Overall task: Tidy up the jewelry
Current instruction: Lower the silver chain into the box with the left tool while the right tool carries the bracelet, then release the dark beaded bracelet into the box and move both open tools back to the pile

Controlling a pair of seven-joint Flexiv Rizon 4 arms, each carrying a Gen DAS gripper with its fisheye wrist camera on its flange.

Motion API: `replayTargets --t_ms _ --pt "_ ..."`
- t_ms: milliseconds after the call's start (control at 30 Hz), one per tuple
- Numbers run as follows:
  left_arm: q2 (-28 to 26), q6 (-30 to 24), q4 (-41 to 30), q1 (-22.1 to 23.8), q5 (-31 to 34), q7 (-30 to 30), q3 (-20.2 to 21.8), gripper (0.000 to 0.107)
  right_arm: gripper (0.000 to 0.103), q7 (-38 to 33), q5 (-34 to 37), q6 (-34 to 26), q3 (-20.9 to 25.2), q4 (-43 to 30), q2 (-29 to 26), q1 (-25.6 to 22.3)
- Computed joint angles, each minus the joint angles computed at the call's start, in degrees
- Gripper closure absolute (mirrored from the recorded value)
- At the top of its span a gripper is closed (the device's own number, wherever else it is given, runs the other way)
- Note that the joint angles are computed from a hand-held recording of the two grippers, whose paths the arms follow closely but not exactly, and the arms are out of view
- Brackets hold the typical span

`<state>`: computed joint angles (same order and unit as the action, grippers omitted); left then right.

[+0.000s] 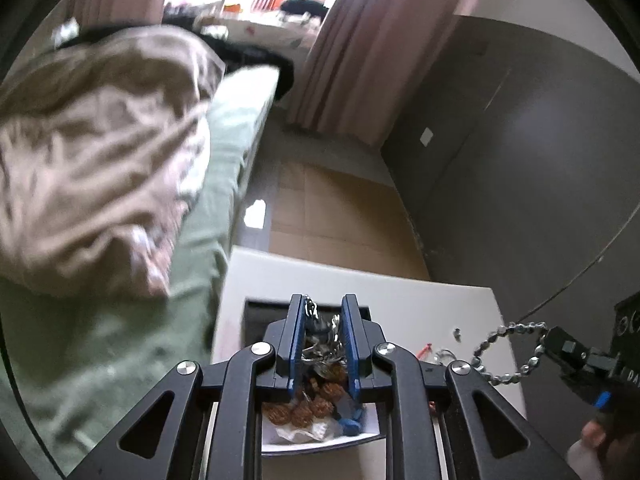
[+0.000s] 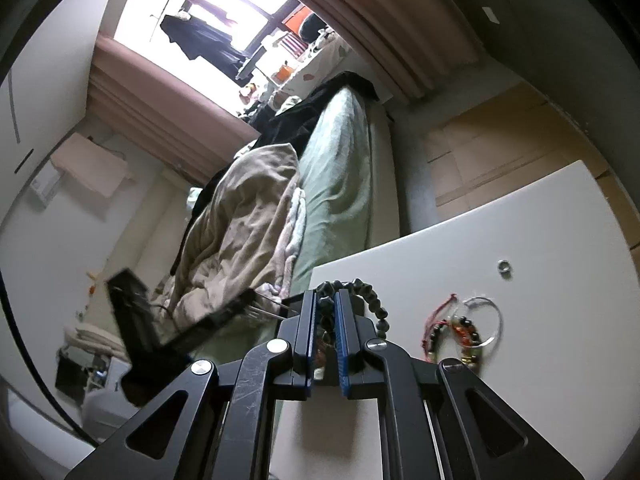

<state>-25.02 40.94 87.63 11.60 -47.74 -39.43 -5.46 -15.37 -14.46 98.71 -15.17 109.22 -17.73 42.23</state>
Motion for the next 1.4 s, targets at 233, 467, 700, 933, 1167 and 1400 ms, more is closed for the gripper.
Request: replayTargets --t_ms 233,467,700,933,1167,1400 --pt "0.91 1.97 0.96 1.49 -5.95 2.64 -0.96 0.025 0.093 -3.45 3.38 4.83 6.15 -6.64 -5.94 -3.88" --pt "0.16 0.16 -1.19 3.22 -7.61 1.58 0.06 0.025 0.093 -7.57 5.04 3.86 14.88 -15.24 -12.14 -8.95" --pt "-0.43 0.47 -2.28 4.68 -9.74 0.92 -0.15 0.025 0.087 -9.02 3.58 -2.77 19.41 -23.43 -17.10 -11.17" --pt "0.69 1.34 -1.05 4.30 -10.65 3.93 -0.54 0.025 0.050 -2.95 2.17 -10.21 14.82 -20.18 -14.20 -9.17" --pt "2.26 1.47 1.03 2.86 -11.04 6.40 -0.35 0.025 0.050 4.58 -4.52 -10.38 4.63 -10.99 -6.97 -3.22" --pt "4.23 1.06 3.65 0.33 -10.74 9.68 -0.05 0.025 0.050 11.63 -12.89 -19.84 3.06 -4.07 0.61 -3.54"
